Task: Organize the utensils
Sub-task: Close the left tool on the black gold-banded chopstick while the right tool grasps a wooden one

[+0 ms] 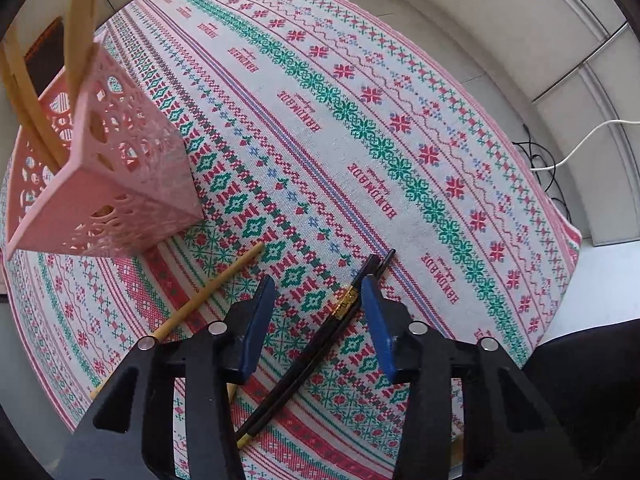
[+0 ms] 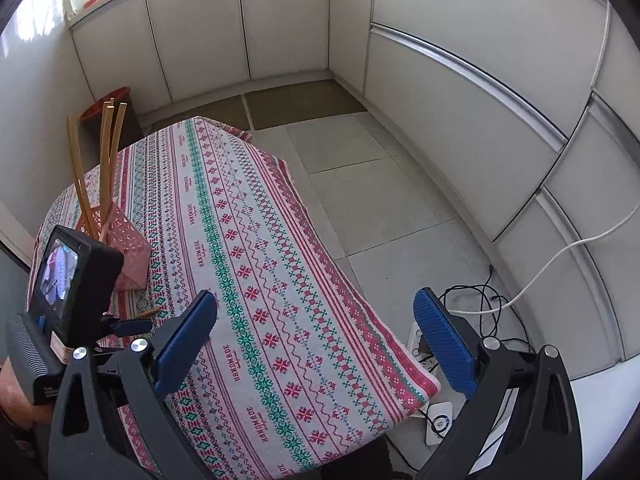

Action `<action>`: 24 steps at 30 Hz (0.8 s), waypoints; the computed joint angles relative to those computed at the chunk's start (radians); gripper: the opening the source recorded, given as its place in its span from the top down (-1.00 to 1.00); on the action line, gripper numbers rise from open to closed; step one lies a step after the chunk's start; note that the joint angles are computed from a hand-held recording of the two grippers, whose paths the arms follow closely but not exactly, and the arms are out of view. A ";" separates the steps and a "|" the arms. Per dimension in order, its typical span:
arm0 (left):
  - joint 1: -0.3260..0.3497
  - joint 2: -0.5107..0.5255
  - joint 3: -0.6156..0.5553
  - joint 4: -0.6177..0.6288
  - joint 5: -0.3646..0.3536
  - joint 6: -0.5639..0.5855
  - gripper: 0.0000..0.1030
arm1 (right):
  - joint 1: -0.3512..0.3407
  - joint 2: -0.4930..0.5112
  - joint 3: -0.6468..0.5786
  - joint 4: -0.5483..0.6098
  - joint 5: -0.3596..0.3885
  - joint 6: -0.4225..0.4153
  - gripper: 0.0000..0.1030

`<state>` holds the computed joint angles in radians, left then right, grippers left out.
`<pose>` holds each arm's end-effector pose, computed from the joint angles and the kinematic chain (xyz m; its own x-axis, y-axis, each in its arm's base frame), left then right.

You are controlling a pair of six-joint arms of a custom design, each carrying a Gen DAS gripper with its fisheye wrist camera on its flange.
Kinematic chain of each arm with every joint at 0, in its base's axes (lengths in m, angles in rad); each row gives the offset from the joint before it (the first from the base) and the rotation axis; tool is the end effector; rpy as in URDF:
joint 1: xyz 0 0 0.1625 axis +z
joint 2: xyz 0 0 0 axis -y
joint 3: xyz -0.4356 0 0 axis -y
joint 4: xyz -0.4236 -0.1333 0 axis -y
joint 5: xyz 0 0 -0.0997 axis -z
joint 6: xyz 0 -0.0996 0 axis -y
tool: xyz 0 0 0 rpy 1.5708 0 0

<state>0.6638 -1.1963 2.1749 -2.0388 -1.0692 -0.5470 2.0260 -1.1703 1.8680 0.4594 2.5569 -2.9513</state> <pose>-0.2350 -0.4139 0.0915 -0.6607 0.4339 -0.6125 0.4022 0.8936 0.1992 0.2321 -0.3599 0.2011 -0.7076 0.2129 0.6737 -0.2737 0.7965 -0.5392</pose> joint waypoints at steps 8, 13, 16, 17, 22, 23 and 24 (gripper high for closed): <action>0.009 0.025 -0.004 -0.019 -0.018 0.030 0.24 | -0.008 0.030 -0.015 0.039 -0.005 0.028 -0.86; -0.004 0.049 -0.009 -0.017 -0.001 0.061 0.42 | -0.013 0.040 -0.018 0.049 0.005 0.042 -0.86; -0.019 0.063 -0.001 -0.009 0.021 0.066 0.75 | -0.019 0.043 -0.018 0.055 0.006 0.046 -0.86; -0.025 0.066 0.002 -0.017 0.021 0.073 0.75 | -0.021 0.048 -0.019 0.059 0.007 0.050 -0.86; -0.038 0.048 0.034 -0.067 0.045 0.086 0.83 | -0.027 0.093 -0.036 0.091 0.010 0.080 -0.86; -0.040 0.032 0.041 -0.069 0.056 0.094 0.86 | -0.027 0.107 -0.042 0.100 0.007 0.088 -0.86; -0.044 0.011 0.056 -0.080 0.066 0.100 0.89 | -0.027 0.118 -0.047 0.104 0.004 0.093 -0.86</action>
<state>0.6194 -1.1857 2.2312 -2.1190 -1.0029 -0.4473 1.9987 -1.0525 1.8212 0.5635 2.5614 -2.8582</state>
